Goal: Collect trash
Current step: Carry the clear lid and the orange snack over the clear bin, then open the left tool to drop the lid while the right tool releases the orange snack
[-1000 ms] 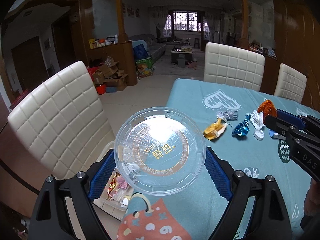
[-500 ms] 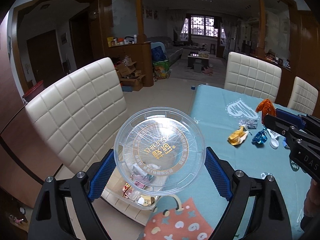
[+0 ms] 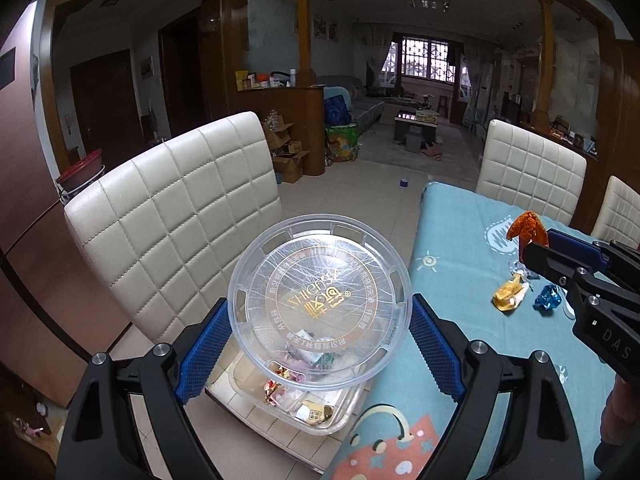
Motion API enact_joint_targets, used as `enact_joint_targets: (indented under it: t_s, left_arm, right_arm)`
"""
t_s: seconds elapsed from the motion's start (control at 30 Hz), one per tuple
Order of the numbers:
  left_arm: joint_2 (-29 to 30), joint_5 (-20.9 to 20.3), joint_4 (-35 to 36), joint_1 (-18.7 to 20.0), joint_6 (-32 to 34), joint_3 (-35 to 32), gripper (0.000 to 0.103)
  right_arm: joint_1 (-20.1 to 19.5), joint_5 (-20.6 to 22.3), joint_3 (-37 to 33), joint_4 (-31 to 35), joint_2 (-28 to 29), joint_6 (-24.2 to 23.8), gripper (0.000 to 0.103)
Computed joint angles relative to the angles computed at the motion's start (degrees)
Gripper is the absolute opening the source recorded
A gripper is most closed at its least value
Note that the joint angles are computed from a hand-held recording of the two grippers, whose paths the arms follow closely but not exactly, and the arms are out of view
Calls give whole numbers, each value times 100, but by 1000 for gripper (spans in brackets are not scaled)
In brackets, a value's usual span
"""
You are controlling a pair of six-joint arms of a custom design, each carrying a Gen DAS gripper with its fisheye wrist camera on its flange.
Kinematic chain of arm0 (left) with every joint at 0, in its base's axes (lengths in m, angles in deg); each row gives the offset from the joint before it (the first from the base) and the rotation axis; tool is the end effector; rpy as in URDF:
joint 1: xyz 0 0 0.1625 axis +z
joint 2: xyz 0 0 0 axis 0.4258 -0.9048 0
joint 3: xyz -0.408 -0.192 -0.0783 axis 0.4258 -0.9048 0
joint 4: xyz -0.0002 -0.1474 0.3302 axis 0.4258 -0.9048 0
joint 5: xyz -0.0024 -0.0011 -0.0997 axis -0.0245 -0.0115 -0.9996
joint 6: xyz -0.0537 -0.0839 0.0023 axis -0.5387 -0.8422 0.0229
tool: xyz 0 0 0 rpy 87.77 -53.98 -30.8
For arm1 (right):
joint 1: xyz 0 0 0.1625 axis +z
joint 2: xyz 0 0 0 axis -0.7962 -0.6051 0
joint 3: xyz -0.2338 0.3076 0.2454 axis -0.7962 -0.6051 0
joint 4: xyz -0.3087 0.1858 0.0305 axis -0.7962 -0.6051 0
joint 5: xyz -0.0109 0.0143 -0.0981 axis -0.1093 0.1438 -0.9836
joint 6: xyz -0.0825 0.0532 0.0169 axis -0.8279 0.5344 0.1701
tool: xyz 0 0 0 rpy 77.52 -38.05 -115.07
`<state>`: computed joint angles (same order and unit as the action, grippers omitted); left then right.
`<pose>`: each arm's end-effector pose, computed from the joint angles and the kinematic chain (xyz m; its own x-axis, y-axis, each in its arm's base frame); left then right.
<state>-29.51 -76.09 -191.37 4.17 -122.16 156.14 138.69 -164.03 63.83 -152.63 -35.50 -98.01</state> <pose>-0.5306 -0.5601 0.0002 -0.6673 -0.2369 -0.7061 0.4726 0.5980 -0.6473 0.0825 -0.6295 0.4542 -0.6000 -0.5210 0.6071 -0.7919 0.4944 -0.3583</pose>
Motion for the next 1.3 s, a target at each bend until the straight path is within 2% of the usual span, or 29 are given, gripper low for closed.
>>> enact_joint_targets:
  t_s: [0.37,0.63,0.77,0.9,1.07,1.17,1.3]
  left_arm:
    - [-221,131,-158,301,-82,250,85]
    - [-89,58,-779,501,417,120,85]
    - [14,-50,-1297,566,855,77,86]
    - [26,-418,-1856,686,1109,118,87]
    - [-18,-557,-1975,758,1045,184,87]
    - [-57,-748,-2216,789,1203,250,92]
    - [-32,-612,-1981,775,1102,210,92]
  right_arm:
    - [288,-112,-350,94,512,28,34]
    - [307,-112,-725,257,857,3,34]
    - [273,-164,-869,345,978,-23,34]
    - [242,-144,-930,398,1050,-119,34]
    - [224,-159,-1085,577,1174,13,34]
    - [219,-170,-1139,651,1232,37,34]
    - [217,-170,-1156,730,1273,40,34]
